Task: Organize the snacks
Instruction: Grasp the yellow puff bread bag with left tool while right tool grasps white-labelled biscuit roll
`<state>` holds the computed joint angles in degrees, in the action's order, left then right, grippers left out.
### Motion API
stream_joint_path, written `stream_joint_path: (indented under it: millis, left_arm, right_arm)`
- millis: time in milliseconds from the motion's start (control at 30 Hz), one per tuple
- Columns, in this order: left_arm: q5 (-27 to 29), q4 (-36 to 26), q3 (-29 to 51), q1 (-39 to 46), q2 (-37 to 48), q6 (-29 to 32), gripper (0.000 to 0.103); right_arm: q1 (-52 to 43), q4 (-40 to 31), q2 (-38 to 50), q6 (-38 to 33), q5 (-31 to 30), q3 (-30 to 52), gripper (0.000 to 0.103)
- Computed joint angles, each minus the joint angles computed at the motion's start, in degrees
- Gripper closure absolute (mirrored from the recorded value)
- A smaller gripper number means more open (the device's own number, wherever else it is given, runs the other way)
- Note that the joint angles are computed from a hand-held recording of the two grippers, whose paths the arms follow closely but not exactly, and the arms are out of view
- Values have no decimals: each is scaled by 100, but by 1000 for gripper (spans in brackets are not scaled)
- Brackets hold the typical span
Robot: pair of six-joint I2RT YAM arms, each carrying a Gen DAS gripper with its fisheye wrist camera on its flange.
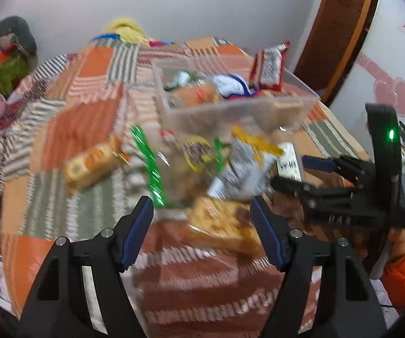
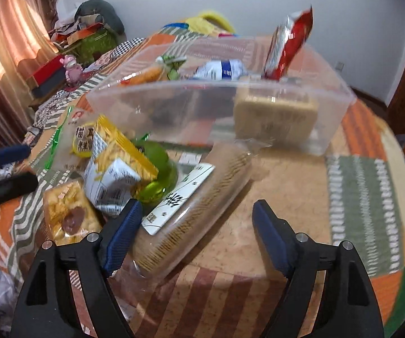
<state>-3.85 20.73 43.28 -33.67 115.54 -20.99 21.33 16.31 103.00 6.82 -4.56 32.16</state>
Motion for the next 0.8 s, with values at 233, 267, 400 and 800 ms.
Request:
stream_joint_path:
  millis: [233,267,400,800]
  left_arm:
    - [43,-77,295,-287,467,-144,27]
    - [2,-37,303,-313,514,-149,23]
    - [-191,-23,459,-420,755,-204,21]
    - [-112,-2,844,-342,1185,-339,24]
  right_arm:
    - [-425,-161,-753,-349,-257,-566,45]
    - [-489,-202,-857,-422,-255,-637,47]
    - [-693,-304,-993,-597,-196,-721,48]
    - [-322,-16,-93,-254,-13,-175,52]
